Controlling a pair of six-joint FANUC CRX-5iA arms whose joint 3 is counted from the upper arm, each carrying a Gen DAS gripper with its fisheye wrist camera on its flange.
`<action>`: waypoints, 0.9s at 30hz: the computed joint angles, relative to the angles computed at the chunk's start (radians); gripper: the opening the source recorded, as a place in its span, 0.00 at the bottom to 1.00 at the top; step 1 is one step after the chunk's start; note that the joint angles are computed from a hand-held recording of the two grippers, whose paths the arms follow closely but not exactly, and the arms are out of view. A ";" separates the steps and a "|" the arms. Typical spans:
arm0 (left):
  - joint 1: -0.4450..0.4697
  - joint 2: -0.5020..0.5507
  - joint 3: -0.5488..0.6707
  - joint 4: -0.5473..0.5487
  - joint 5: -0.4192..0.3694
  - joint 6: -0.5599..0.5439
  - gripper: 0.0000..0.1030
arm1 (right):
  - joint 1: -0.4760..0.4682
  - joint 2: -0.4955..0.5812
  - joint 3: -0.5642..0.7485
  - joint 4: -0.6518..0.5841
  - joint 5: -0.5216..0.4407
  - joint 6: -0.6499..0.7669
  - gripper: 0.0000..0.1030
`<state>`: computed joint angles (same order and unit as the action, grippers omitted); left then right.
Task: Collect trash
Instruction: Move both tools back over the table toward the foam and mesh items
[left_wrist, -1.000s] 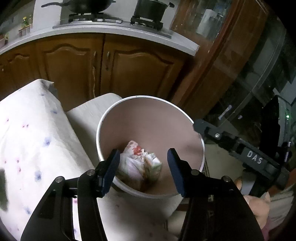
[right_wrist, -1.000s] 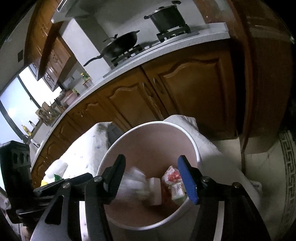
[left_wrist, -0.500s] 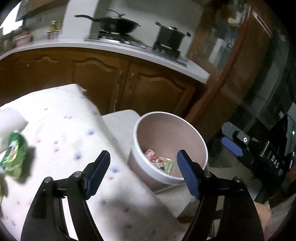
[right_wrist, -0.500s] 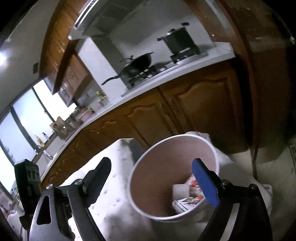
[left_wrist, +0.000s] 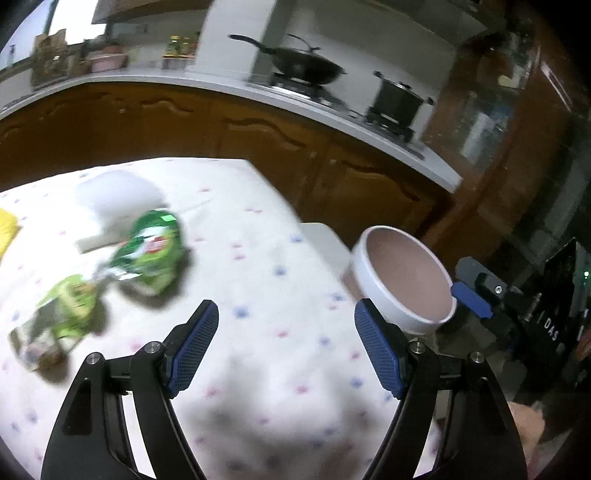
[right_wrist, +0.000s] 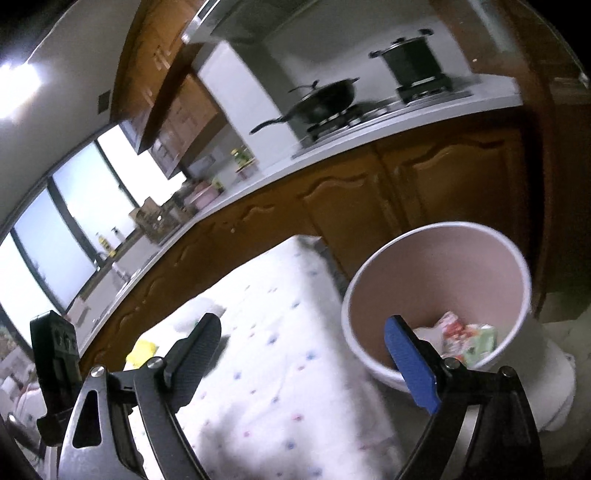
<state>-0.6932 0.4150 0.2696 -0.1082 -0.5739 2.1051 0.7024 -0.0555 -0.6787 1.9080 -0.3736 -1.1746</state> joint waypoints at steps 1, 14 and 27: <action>0.005 -0.015 -0.018 -0.015 -0.001 0.018 0.75 | 0.001 0.013 0.014 0.008 0.013 0.000 0.89; 0.084 -0.185 -0.218 -0.119 0.012 0.156 0.75 | 0.022 0.138 0.156 0.046 0.136 0.014 0.89; 0.139 -0.220 -0.251 -0.139 -0.031 0.154 0.75 | 0.001 0.240 0.296 0.130 0.247 -0.022 0.89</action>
